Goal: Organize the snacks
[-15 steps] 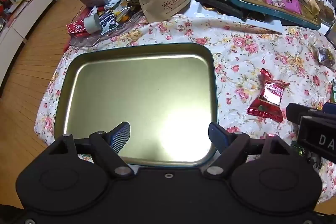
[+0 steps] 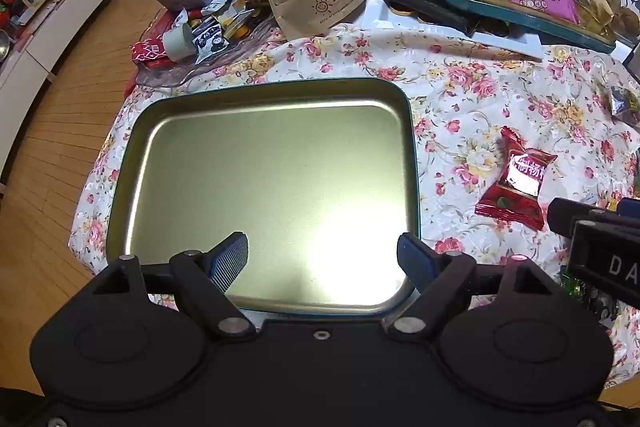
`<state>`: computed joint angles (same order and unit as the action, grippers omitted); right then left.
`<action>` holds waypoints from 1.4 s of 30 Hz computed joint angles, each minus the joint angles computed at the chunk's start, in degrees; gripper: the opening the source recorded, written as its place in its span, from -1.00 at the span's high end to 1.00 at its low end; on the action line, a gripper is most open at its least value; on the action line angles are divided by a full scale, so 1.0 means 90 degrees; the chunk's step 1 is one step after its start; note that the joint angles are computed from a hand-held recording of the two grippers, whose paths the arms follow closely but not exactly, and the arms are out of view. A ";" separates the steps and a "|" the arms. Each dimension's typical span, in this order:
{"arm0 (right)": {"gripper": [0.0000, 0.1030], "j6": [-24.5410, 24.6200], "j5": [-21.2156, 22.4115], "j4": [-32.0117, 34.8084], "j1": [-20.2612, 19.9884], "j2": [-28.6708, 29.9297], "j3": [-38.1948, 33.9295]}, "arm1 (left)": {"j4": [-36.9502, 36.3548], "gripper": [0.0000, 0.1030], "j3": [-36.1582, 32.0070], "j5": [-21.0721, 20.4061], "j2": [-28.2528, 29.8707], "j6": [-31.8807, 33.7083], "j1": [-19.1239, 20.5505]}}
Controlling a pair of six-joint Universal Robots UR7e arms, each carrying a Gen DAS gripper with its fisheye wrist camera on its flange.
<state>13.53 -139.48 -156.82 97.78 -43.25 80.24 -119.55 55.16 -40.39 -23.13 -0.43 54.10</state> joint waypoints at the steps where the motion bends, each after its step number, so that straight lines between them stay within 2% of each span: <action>1: -0.29 0.0006 0.0001 0.0016 0.0006 0.0006 -0.0010 | -0.0030 -0.62 0.0003 0.0027 0.0004 0.0010 -0.0003; 15: -0.29 0.0040 0.0056 0.0216 0.0034 0.0085 -0.0151 | -0.0223 -0.62 -0.0006 0.0303 0.0043 -0.0004 0.0000; 42: -0.29 0.0148 0.0100 0.0582 0.0045 0.0243 -0.0407 | 0.0094 -0.62 -0.0096 0.0337 0.0026 -0.0181 0.0060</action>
